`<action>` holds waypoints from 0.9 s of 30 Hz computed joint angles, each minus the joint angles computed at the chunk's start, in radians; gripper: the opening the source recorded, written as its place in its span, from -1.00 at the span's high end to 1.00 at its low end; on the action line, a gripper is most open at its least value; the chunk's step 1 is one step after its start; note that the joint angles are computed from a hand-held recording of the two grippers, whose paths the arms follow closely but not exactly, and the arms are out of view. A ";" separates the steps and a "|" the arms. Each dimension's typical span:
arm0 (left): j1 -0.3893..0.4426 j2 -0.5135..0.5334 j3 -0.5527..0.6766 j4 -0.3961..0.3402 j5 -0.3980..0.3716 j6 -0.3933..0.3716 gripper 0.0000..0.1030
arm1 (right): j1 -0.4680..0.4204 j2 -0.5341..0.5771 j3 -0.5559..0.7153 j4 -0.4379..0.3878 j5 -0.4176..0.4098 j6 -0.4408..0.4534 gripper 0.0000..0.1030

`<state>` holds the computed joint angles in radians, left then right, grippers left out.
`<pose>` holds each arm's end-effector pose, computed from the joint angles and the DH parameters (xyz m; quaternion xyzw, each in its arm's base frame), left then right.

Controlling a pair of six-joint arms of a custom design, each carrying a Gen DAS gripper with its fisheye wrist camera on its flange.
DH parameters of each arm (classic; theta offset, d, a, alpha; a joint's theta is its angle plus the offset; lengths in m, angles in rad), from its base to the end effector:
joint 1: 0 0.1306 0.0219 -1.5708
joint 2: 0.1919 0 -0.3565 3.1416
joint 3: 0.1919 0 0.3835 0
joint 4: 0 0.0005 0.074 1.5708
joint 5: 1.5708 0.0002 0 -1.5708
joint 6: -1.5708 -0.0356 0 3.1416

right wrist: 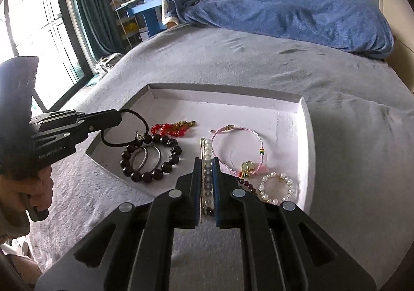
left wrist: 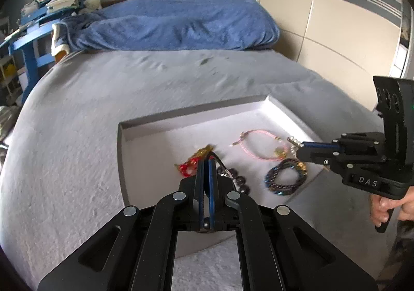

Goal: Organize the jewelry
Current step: 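Carry the hair tie and pearl hair pin over the tray, then lower both items into the tray and open both tools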

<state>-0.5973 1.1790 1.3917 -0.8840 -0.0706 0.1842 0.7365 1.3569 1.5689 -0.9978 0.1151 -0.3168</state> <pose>0.3415 -0.2298 0.4927 0.1696 0.8840 -0.1361 0.4138 0.3484 0.3097 0.4902 -0.1706 0.9068 0.1460 0.3568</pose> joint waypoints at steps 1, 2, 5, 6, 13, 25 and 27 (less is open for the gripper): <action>0.002 0.003 -0.004 0.001 -0.004 0.002 0.93 | -0.001 0.006 0.003 -0.001 0.000 0.001 0.85; 0.003 0.004 -0.011 0.003 -0.007 0.006 0.93 | -0.003 0.014 0.006 -0.003 -0.001 0.003 0.85; 0.004 0.008 -0.026 0.007 -0.018 0.013 0.93 | -0.007 0.037 0.015 -0.007 -0.001 0.007 0.85; 0.004 0.011 -0.032 0.008 -0.020 0.017 0.93 | -0.008 0.043 0.017 -0.008 0.000 0.008 0.85; 0.010 0.033 -0.041 0.005 -0.034 0.036 0.93 | -0.014 0.085 0.045 -0.040 0.016 0.003 0.85; 0.019 0.043 -0.038 -0.001 -0.037 0.054 0.92 | -0.023 0.103 0.055 -0.053 0.028 -0.004 0.85; 0.021 0.037 -0.044 0.004 -0.037 0.059 0.80 | -0.017 0.100 0.053 -0.050 0.037 0.003 0.85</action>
<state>-0.5767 1.2162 1.3473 -0.8804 -0.1073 0.2428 0.7193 1.4564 1.6218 -1.0480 0.1517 -0.3139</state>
